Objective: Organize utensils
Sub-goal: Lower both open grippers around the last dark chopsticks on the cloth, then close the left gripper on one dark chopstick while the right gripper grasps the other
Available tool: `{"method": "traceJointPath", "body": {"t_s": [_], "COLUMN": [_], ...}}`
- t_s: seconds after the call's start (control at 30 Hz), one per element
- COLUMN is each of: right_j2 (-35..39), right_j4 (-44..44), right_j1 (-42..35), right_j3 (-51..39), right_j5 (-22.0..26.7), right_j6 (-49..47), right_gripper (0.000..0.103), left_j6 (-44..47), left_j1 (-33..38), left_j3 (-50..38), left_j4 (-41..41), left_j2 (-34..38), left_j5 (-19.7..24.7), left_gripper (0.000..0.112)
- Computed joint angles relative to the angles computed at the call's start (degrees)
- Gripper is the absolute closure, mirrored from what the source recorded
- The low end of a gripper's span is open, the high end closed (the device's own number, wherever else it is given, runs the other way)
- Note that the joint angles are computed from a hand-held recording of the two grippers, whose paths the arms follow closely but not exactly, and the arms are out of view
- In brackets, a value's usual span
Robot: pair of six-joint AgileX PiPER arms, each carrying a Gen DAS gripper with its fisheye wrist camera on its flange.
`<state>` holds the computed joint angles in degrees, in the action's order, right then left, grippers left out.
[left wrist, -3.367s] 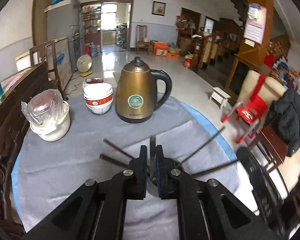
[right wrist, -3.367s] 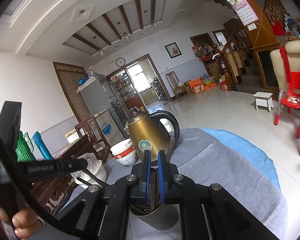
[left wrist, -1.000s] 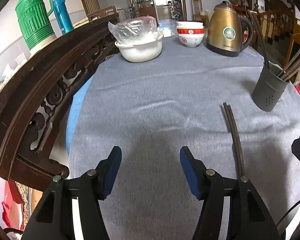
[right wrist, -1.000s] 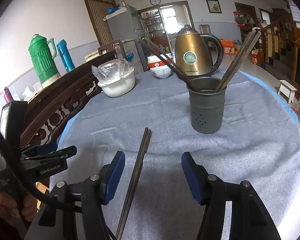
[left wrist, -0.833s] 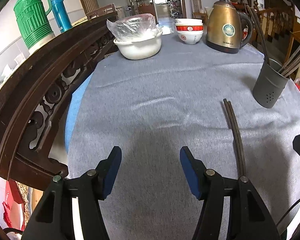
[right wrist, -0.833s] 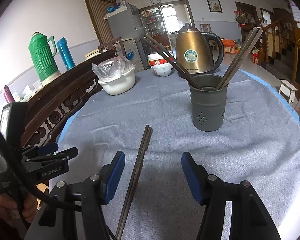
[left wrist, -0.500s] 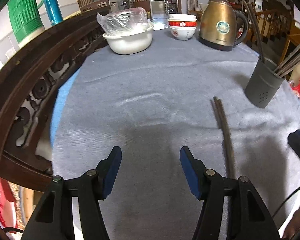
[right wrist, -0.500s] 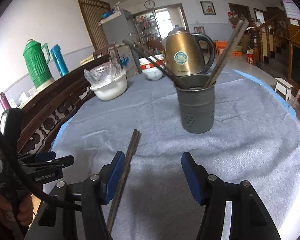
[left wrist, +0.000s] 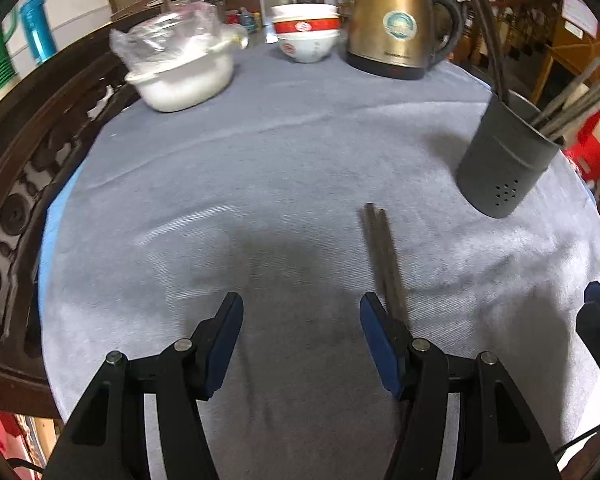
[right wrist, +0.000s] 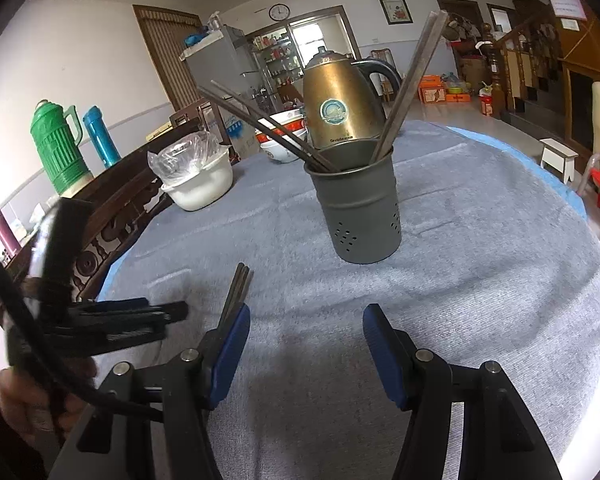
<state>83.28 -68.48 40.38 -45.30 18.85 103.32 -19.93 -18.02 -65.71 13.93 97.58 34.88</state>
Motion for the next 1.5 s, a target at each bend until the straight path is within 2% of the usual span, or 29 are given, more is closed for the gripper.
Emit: {"method": "traceJointPath", "body": {"t_s": [0.3,0.5,0.97,1.17,1.3,1.5], "right_j2": [-0.77,-1.02,-0.96,-1.13,-1.29,-1.02], "right_j4": [1.42,0.81,1.87,1.84,0.32,1.12], "right_j1": [-2.31,-2.39,-2.03,-1.91,-2.10,-1.97], "right_j3": [1.05,1.20,0.97,1.02,1.38,1.14], "right_j5": [-2.68,-2.70,-2.34,-2.25,-2.52,-2.79], "right_j6": [-0.05,0.61,-0.07,-0.16,1.58,0.55], "right_gripper": [0.040,0.040,0.040,0.040,0.040,0.040], "left_j6": [3.50,8.54,8.46,5.61,7.55,6.53], "left_j1": [-0.78,0.74,-0.17,0.17,1.75,-1.28], "left_j3": [-1.51,-0.77,-2.01,-0.72,-0.14,-1.37], "left_j4": [-4.30,-10.50,-9.60,-6.43,-9.55,-7.47], "left_j2": [2.66,0.70,2.07,0.96,-0.40,-1.13], "left_j5": [0.65,0.68,1.71,2.92,2.97,3.53], "left_gripper": [0.051,0.050,0.047,0.043,0.043,0.043]}}
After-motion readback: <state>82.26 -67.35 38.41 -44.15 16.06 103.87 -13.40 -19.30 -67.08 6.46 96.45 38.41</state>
